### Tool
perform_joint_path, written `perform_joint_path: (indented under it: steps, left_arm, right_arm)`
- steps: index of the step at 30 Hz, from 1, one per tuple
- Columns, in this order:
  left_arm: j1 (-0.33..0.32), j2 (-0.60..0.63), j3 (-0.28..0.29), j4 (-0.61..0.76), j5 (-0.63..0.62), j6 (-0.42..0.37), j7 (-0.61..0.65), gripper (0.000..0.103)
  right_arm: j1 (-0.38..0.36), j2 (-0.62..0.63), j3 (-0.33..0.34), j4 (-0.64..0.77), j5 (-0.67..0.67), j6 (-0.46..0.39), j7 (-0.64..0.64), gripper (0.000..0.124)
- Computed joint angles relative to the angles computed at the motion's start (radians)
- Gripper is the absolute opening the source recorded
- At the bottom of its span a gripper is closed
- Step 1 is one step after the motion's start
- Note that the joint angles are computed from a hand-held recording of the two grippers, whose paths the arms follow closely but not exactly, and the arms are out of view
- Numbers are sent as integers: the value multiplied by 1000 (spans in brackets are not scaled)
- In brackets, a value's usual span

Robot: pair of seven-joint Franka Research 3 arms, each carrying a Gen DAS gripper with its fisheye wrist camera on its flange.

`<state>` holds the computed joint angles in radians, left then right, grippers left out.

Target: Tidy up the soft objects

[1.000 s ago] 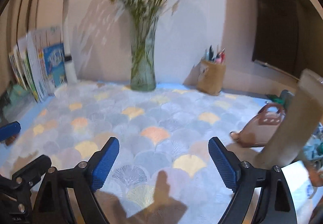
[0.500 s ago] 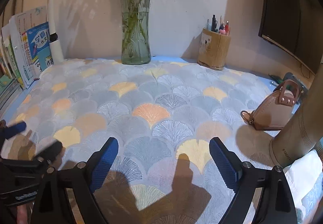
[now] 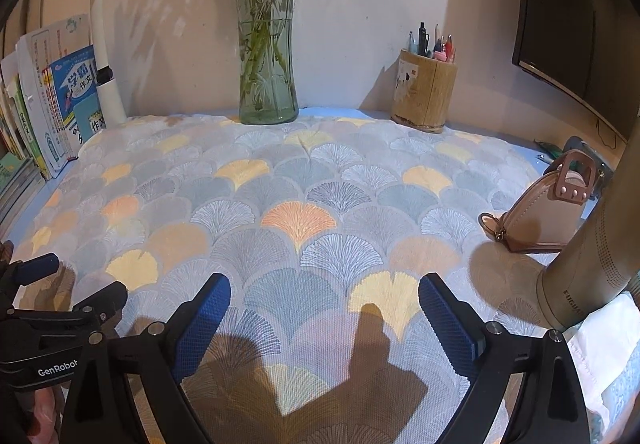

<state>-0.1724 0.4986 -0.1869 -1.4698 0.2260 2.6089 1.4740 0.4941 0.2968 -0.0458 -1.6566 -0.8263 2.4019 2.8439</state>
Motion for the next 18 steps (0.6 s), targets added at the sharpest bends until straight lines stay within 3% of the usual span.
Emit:
perform_joint_path:
  steps: [12,16,18]
  left_arm:
    - [-8,-2,12,-1,26,8,-29,100]
    - [20,-5,-14,-13,-21,26,-3,100]
    - [0,-9,10,-17,9,32,-37,100]
  right_arm:
    - [4,5,0,8,4,-7,-2,95]
    - [5,6,-1,9,4,-8,-1,95]
    - [6,6,-1,11,5,-10,-1,95]
